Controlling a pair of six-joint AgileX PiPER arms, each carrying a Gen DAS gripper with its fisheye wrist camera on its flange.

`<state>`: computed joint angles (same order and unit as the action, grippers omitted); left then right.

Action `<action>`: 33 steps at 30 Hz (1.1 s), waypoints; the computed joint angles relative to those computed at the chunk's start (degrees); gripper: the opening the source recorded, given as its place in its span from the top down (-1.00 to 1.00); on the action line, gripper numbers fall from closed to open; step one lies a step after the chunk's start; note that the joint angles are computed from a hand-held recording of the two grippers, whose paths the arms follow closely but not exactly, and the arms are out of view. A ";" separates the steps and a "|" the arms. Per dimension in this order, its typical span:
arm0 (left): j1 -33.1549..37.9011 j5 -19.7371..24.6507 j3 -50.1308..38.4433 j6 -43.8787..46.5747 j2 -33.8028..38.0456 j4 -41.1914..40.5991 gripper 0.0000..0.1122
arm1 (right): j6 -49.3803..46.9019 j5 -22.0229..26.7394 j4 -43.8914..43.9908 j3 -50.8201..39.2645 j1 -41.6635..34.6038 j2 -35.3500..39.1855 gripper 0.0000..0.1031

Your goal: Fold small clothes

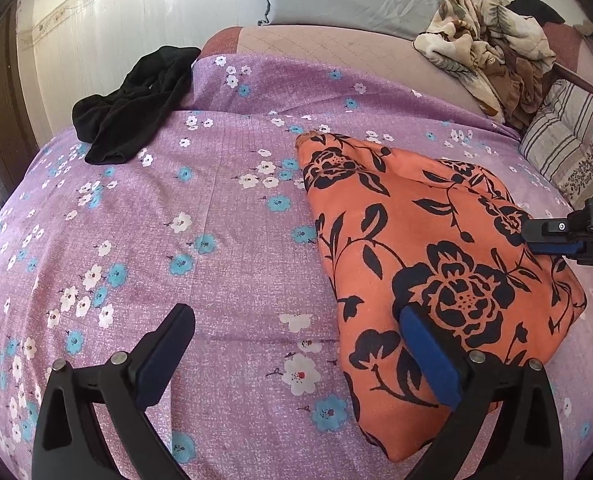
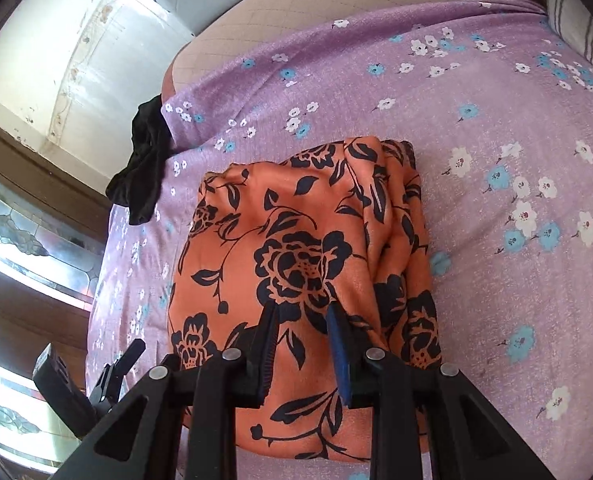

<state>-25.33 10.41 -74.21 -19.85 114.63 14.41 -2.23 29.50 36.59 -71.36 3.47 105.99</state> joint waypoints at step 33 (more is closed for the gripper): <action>-4.87 22.06 -15.30 -1.42 5.02 -0.39 -0.83 | 5.32 0.36 -2.15 6.79 1.62 -2.40 0.45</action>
<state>-30.20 32.47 -89.51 -21.27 119.65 14.02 3.09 29.86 34.44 -64.57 5.09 103.60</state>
